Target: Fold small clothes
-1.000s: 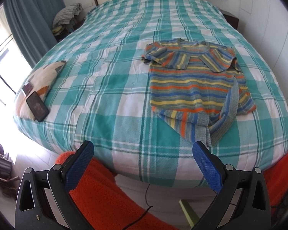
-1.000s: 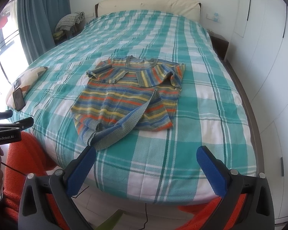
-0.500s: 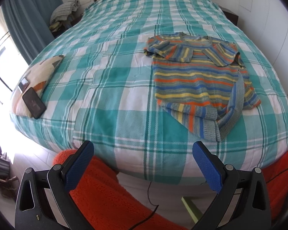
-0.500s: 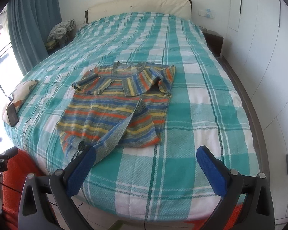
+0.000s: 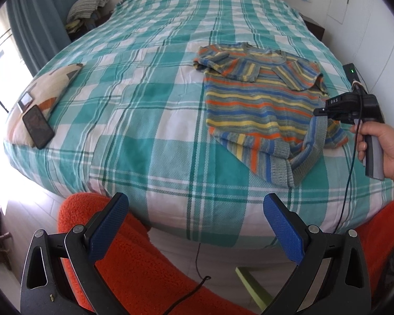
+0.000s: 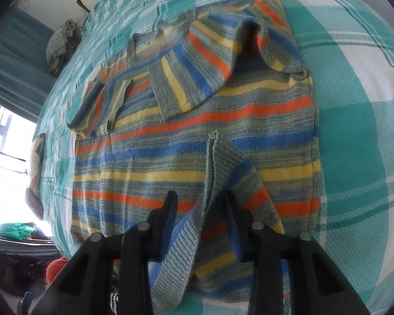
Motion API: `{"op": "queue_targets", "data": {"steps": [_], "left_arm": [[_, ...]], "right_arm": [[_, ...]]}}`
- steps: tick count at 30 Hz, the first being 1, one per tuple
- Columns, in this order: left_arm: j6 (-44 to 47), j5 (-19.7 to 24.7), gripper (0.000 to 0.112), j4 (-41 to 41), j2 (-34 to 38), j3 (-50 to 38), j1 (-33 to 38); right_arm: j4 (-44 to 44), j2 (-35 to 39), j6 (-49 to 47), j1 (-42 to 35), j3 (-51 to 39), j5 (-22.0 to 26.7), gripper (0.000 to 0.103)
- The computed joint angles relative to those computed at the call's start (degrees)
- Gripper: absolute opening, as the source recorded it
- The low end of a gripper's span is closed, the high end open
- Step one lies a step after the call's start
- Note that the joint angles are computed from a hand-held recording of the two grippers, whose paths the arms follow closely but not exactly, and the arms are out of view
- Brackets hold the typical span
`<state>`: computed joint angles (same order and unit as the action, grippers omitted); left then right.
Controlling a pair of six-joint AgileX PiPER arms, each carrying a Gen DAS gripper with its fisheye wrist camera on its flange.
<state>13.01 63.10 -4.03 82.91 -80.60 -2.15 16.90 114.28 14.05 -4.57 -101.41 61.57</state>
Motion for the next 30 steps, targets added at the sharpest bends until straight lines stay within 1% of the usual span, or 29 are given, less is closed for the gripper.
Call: {"op": "queue_targets", "data": {"steps": [1,3,6,8,10,12,13,15,17,18,19,20,21,22,24,25,28,30], "left_arm": [[0.3,0.0,0.102,-0.5,0.2,0.2,0.8],[1.2,-0.1,0.102,-1.8,0.7,0.8,2.5],[2.2,-0.4,0.102,-3.6,1.2,1.3,3.9],[2.4,-0.5,0.102,-4.3,1.5,1.2,4.2],[2.3,-0.4,0.102,-5.0,2.1,0.3,4.6],[2.3,-0.4,0.102,-6.1,2.7,-0.5,5.5],[2.3,-0.7,0.102,-6.5,2.8,-0.6,6.0],[2.3,-1.3,0.102,-6.6,3.4,-0.5,6.6],[2.3,-1.6,0.102,-6.1,4.4,-0.4,6.3],[2.6,-1.5,0.102,-6.3,5.0,-0.4,6.0],[3.1,-1.1,0.102,-7.0,5.7,-0.6,5.6],[3.7,-0.6,0.102,-8.0,6.6,-1.0,4.9],[4.5,0.0,0.102,-9.5,7.8,-1.8,3.9],[5.1,1.2,0.102,-11.0,9.4,-3.3,2.7],[6.0,2.8,0.102,-14.1,12.8,-6.5,0.0],[4.8,2.7,0.102,-13.5,14.5,-8.1,-2.1],[-1.9,1.3,0.102,-9.3,19.6,-12.2,-7.4],[-6.5,3.3,0.102,-8.2,24.6,-16.4,-8.8]], "right_arm": [[-1.6,-2.0,0.6,0.7,2.2,-1.6,0.004],[-2.2,-8.5,0.0,1.5,8.5,-5.1,0.004],[-1.9,-20.7,-1.0,2.0,18.6,-7.5,0.004],[-2.5,-29.2,1.6,2.9,25.8,-8.0,0.004],[-5.1,-37.4,7.7,4.8,33.1,-7.4,0.004],[-6.8,-43.8,14.0,6.3,40.6,-5.8,0.004],[-6.4,-45.8,15.9,6.1,43.7,-4.4,0.007],[-4.0,-48.4,17.4,3.4,49.3,-2.0,0.007],[-2.6,-50.1,17.9,-0.3,52.4,-0.8,0.01],[-3.5,-51.2,19.1,-1.2,52.7,-0.6,0.02],[-5.8,-52.2,20.7,-1.2,52.2,-0.5,0.034],[-8.4,-52.8,22.2,-0.4,50.9,-0.4,0.04],[-10.8,-53.4,23.3,0.8,49.7,-0.7,0.049],[-13.1,-53.5,23.9,2.6,48.1,-1.2,0.055],[-17.3,-52.9,25.0,6.4,45.8,-2.4,0.059],[-18.7,-52.1,25.0,8.0,44.8,-3.0,0.059],[-17.4,-50.4,24.0,10.1,43.4,-4.4,0.059],[-16.9,-50.6,24.7,11.8,43.7,-5.2,0.059]]}}
